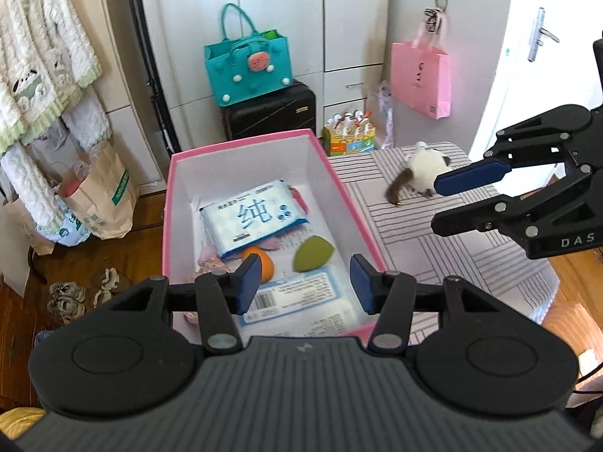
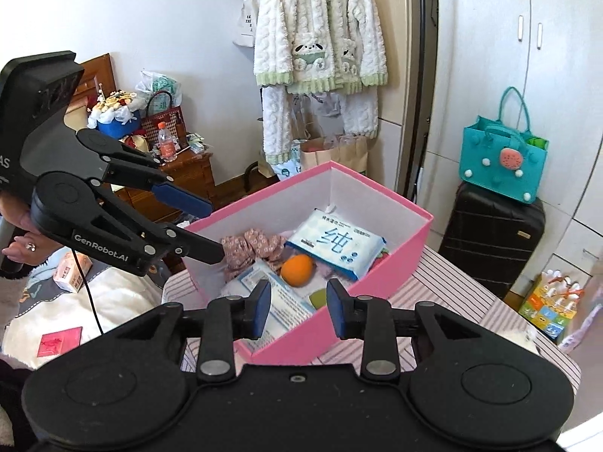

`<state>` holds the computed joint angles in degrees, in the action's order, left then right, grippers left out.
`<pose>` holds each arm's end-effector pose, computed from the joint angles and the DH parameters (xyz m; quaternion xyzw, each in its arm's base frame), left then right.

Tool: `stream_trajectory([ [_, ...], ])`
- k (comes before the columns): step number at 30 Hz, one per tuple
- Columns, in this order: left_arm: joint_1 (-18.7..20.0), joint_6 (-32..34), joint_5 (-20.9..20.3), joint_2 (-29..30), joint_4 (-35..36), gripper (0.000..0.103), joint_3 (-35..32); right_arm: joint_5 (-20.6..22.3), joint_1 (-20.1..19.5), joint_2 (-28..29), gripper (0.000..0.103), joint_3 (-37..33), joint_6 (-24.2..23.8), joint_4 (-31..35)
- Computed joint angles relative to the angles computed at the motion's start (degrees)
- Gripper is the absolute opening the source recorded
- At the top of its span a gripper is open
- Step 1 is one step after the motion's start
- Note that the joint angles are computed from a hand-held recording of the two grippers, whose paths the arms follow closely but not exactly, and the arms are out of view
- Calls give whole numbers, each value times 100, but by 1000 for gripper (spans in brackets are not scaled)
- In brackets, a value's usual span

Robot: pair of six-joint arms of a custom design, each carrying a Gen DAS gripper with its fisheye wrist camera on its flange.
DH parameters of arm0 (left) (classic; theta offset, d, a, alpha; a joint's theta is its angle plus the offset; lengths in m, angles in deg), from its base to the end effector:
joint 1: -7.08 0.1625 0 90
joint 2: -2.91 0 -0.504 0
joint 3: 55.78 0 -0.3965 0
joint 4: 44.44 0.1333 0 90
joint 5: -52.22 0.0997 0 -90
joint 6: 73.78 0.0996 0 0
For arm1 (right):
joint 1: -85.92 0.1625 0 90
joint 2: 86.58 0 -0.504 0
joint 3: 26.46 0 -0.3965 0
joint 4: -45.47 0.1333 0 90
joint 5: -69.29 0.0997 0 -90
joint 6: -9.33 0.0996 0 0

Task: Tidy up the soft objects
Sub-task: 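Move the left gripper from the box toward the white cat plush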

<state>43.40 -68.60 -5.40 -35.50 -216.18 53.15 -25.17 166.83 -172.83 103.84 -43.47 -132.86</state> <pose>-0.4062 -0.5302 0.0387 0.4459 0.8458 -0.1996 0.2144 0.0515 -0.4727 0.3883 0.3309 -0.8645 0.3044 0.2246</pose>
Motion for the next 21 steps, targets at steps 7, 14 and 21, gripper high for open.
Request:
stream_trajectory([
  [7,-126,-74,-35,-39,51,54,171,22,-170,-365,44,354,-144,-75],
  [14,-229,-122,-108,-1,8,59,299,308,-658,-689,47,572,-228,-40],
  [21,-344,276,-277,156,-290,63,460,471,-1241,-962,49,572,6,371],
])
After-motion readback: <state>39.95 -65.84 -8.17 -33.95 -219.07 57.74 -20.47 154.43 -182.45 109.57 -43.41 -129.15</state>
